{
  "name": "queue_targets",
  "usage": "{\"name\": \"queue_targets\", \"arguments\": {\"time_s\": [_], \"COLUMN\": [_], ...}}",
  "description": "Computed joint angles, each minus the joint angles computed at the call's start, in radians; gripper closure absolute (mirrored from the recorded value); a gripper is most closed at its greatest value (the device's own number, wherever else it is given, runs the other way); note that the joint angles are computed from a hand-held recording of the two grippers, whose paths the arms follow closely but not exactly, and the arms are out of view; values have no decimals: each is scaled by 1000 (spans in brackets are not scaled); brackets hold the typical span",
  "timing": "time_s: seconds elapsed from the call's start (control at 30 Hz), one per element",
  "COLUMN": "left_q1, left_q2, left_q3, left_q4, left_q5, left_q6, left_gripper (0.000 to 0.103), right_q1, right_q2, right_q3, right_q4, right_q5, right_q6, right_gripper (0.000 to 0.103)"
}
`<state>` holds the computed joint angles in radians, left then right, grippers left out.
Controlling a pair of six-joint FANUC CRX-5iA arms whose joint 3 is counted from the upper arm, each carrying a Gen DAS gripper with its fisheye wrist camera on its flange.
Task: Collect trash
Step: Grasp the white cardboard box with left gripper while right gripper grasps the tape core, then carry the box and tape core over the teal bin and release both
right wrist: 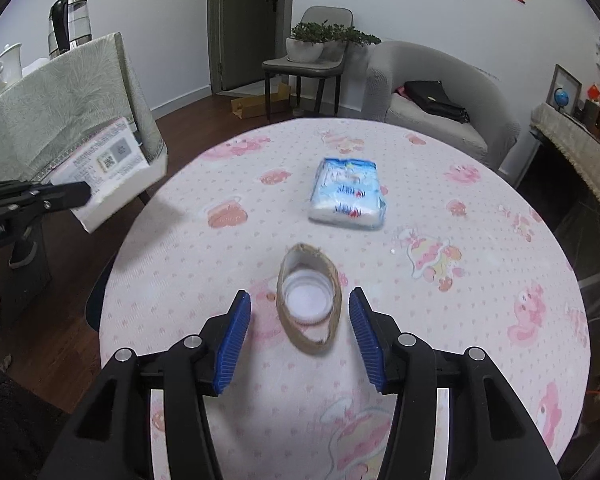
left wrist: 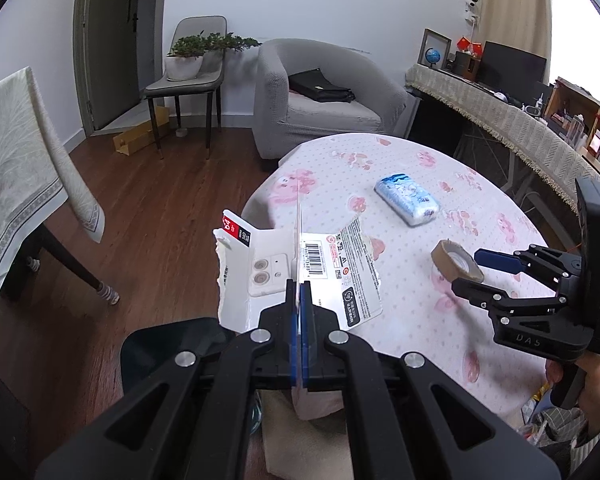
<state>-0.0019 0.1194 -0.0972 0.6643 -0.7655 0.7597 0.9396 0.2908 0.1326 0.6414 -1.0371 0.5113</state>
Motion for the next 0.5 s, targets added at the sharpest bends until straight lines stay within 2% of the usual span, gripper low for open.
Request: {"name": "queue_targets", "arguments": {"time_s": [0.1, 0.13, 0.27, 0.5], "left_q1": [11, 14, 27, 44], "left_q2": [-11, -15, -29, -45], "left_q3": [-16, -21, -42, -61], "left_q4": [7, 7, 8, 20], "left_q5": [-2, -4, -5, -10], "left_q6": [-6, -8, -20, -29], "left_gripper": [101, 101, 101, 101], "right_q1": [3, 3, 18, 30], "right_q2": [2, 0, 6, 13], "right_q3": [1, -1, -1, -8], "right_q4": [-14, -16, 21, 88], "right_q5": [-11, -4, -16, -17], "right_q6": [-18, -24, -41, -79], "right_gripper": [53, 61, 74, 75]}}
